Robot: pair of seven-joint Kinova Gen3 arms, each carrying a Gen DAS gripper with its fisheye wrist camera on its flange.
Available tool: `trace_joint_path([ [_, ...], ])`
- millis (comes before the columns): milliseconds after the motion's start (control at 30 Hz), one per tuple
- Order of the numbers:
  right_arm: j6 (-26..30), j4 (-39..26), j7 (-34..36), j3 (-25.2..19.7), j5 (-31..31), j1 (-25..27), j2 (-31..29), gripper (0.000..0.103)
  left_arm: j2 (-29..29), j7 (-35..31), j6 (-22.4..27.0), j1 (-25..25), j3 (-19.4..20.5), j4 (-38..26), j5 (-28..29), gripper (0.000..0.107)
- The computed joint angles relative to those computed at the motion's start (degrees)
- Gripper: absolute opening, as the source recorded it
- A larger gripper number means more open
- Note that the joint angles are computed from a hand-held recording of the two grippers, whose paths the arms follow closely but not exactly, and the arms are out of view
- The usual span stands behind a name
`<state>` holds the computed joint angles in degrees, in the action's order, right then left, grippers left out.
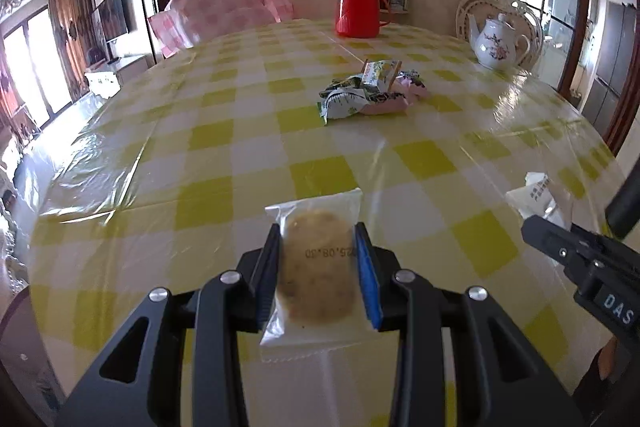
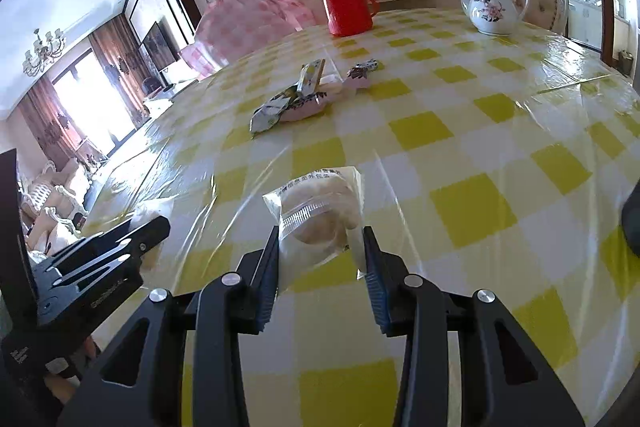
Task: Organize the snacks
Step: 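Carry both cookie packets with both tools toward the purple box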
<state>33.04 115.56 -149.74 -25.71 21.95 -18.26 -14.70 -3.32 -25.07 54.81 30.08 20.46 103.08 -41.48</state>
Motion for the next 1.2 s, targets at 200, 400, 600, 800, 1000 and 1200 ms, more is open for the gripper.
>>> trace_joint_path([
  [200,0.43,0.76,0.22,-1.74,-0.84,-0.96,-1.77,0.039,-3.55,-1.19,3.62,0.72,2.53,1.71,0.88,0.036],
  [400,1.62,0.11,2.02,-5.13,-0.98,-2.55,-1.95,0.039,-7.56,-4.28,6.05,-0.35,4.92,4.71,4.78,0.036],
  [600,2.77,-1.01,1.71,-8.28,1.04,-4.92,0.05,0.039,-12.85,-7.42,8.07,-3.67,6.19,7.35,8.05,0.036],
  [800,4.49,-3.0,0.09,-9.27,4.18,-9.34,3.44,0.039,-18.96,-11.48,10.67,-7.25,6.47,8.7,10.52,0.036],
  [1000,6.55,-6.24,-1.43,-9.79,8.03,-14.96,6.93,0.039,-25.62,-17.07,12.83,-10.51,3.01,11.32,13.51,0.036],
  [1200,8.16,-12.36,1.31,-10.18,10.99,-22.62,12.62,0.039,-31.36,-23.24,15.38,-14.47,-1.7,13.74,14.61,0.036],
])
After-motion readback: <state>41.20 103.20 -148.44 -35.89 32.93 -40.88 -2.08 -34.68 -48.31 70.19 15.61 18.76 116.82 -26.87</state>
